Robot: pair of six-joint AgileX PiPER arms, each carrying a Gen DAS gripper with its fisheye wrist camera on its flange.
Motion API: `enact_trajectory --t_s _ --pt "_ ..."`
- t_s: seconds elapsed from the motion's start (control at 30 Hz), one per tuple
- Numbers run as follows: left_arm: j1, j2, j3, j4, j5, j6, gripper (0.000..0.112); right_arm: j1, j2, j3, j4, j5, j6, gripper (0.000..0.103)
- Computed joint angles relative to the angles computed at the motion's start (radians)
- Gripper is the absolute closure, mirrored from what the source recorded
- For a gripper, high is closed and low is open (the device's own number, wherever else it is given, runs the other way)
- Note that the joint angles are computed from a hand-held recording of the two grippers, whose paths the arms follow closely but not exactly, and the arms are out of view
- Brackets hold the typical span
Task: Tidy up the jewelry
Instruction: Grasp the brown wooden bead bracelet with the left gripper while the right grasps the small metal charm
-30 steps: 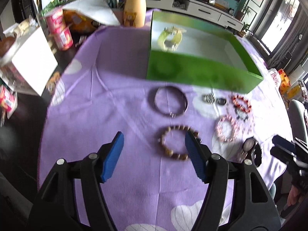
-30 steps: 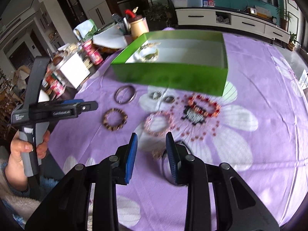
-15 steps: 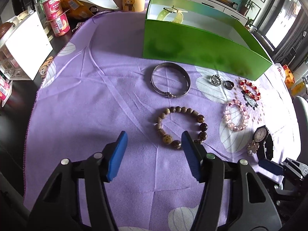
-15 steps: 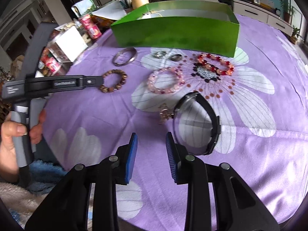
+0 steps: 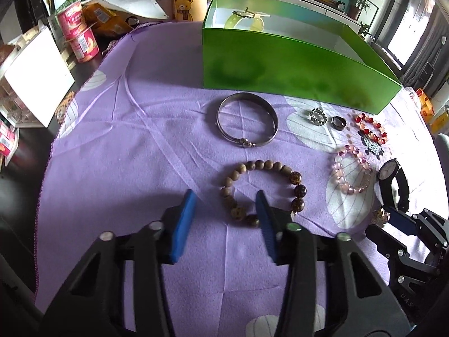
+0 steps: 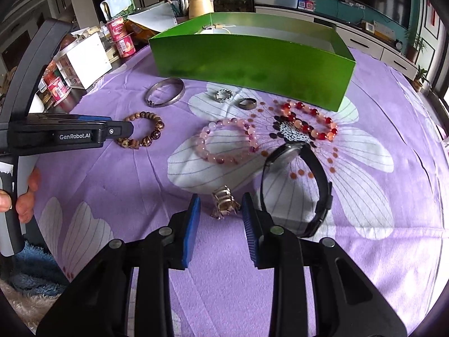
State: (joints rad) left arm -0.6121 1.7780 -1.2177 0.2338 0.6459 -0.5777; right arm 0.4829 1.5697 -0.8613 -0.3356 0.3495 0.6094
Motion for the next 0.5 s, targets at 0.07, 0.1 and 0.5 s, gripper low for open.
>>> enact_trajectory --t_s 0.07,0.1,0.5 --pt "-0.006 0.003 -0.001 0.016 -0.004 -0.004 0.079 0.008 0.005 -0.002 -0.042 -0.002 0.035 0.072" --pt "-0.008 0.001 0.003 0.021 -0.009 -0.006 0.083 0.01 0.008 -0.006 -0.054 -0.001 0.045 0.072" --pt "0.055 -0.062 0.078 -0.14 -0.095 0.142 0.102 0.024 0.01 -0.003 -0.15 -0.017 0.13 0.083"
